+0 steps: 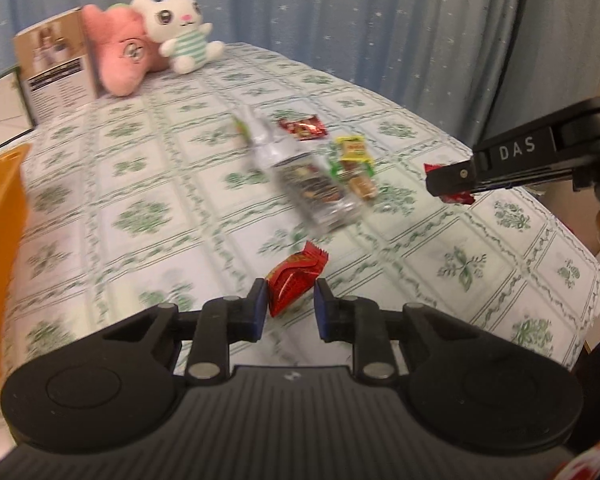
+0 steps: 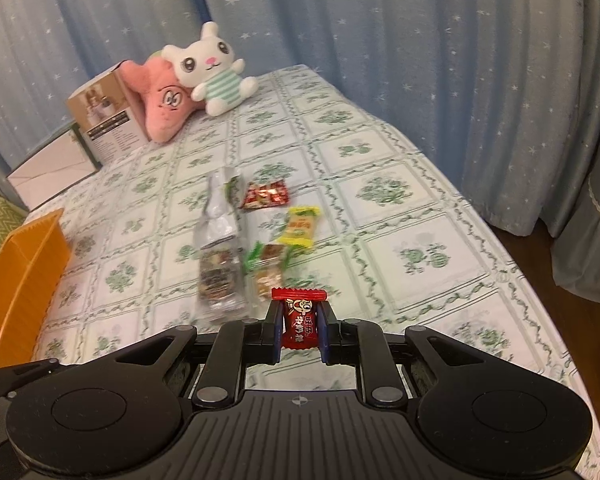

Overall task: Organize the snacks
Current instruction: 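Grasp a red packet with the left tool while the right tool grasps a red candy, then carry both red packets into the orange tray and open both tools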

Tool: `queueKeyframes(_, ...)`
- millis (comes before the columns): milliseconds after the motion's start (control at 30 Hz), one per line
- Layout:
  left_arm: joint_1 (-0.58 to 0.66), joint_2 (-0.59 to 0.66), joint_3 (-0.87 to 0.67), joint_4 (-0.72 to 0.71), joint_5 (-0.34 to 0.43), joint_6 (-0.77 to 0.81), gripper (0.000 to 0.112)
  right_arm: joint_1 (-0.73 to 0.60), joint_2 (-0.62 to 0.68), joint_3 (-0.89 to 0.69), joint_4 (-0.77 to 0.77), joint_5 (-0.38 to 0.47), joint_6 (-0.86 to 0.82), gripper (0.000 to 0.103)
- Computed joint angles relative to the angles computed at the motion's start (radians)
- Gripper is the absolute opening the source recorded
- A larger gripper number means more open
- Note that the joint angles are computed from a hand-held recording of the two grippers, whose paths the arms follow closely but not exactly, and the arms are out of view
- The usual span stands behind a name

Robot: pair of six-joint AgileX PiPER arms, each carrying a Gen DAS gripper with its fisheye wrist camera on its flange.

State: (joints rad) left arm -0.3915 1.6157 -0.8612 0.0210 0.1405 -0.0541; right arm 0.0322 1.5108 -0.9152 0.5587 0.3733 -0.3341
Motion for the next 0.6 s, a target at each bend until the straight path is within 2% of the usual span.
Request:
queueKeyframes(233,0.057,-0.134,0.055,0.042,0.061,-0.060,0.022,0.098,-0.064,0.014,-0.129,0.014,0.155,0.018)
queueKeyframes(600,0.187,-0.369,0.070,-0.023,0.239,-0.016,0.022,0.315,-0.165,-0.003,-0.395,0.061,0.486,0.018)
